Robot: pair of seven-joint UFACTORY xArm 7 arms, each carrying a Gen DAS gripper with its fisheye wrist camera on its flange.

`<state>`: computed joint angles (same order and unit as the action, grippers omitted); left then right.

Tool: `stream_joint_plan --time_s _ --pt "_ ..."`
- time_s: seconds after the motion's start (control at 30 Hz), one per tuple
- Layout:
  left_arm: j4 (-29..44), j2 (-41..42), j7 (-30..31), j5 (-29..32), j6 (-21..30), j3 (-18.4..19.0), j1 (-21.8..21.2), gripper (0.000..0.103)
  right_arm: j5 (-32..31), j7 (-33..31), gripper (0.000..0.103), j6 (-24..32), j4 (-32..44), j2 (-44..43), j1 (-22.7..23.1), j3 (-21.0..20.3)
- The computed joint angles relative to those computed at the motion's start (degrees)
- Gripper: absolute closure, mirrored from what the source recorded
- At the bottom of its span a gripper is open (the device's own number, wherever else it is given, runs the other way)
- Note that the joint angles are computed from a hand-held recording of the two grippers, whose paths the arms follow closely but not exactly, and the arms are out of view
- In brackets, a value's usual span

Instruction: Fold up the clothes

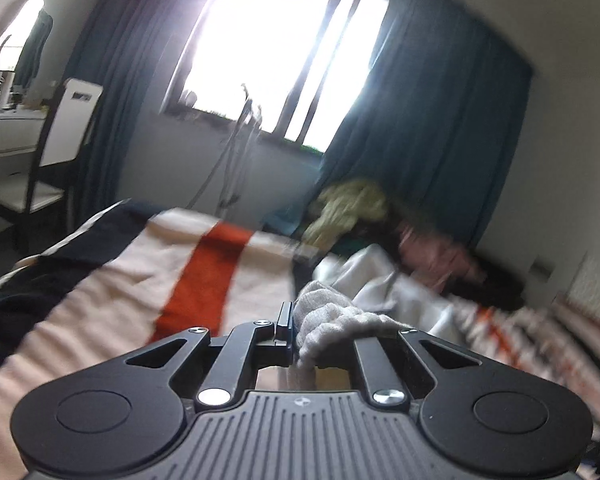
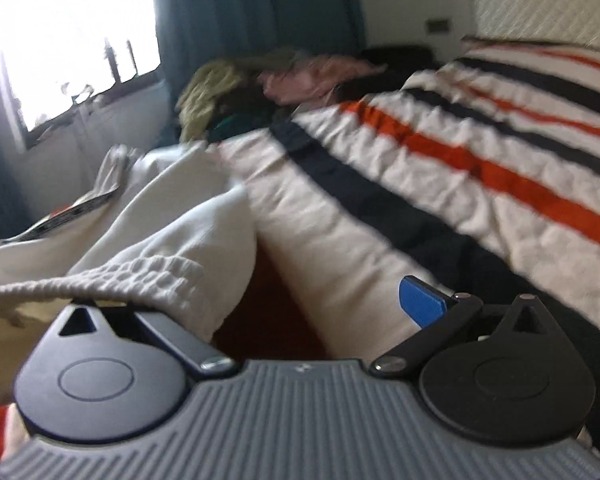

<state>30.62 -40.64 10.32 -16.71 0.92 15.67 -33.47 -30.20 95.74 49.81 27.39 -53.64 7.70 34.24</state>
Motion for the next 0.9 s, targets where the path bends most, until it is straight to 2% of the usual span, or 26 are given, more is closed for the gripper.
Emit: stream_joint_plan --time_s 0.17,0.23,0.4,0.5,0.57,0.67,0.7,0.83,0.9 --pt "2.3 1.4 0.8 3.0 14.1 -4.7 10.4 0.092 8.7 -0.8 0.000 -6.9 -5.5 -1.5 7.9 -6.4" --pt "3.4 1.4 3.1 2.5 18.9 -4.4 11.0 0.092 12.2 0.0 0.000 -9.8 -7.7 -2.6 9.7 -7.6" --pt "4.3 -1.7 10.0 -0.8 28.4 -3.1 11.1 0.086 16.0 2.5 0.000 -14.3 -10.6 -7.7 10.4 -6.7" --pt "3.7 -5.0 13.1 -3.1 31.7 -2.9 12.0 0.079 17.3 3.7 0.000 -15.1 -11.6 -11.4 10.2 -5.8" --pt "3.6 -6.6 14.8 -5.0 33.5 -2.6 12.7 0.069 17.9 4.6 0.000 -14.9 -12.0 -13.9 10.1 -5.2" --pt "4.3 -7.6 14.2 -8.3 36.4 -2.3 14.4 0.054 17.8 4.9 0.000 -14.3 -12.4 -16.7 9.1 -4.4" --pt "4.5 -7.6 13.6 -9.4 37.0 -2.2 15.1 0.052 17.7 4.9 0.000 -14.0 -12.4 -17.4 8.7 -4.1" --pt "5.3 -6.6 12.2 -14.1 36.4 -1.6 16.0 0.031 17.3 5.2 0.000 -13.2 -12.5 -20.2 7.5 -3.2" --pt "5.8 -6.4 12.0 -16.8 36.5 -0.6 15.5 0.030 17.1 5.3 0.009 -13.4 -13.1 -21.9 7.2 -3.0"
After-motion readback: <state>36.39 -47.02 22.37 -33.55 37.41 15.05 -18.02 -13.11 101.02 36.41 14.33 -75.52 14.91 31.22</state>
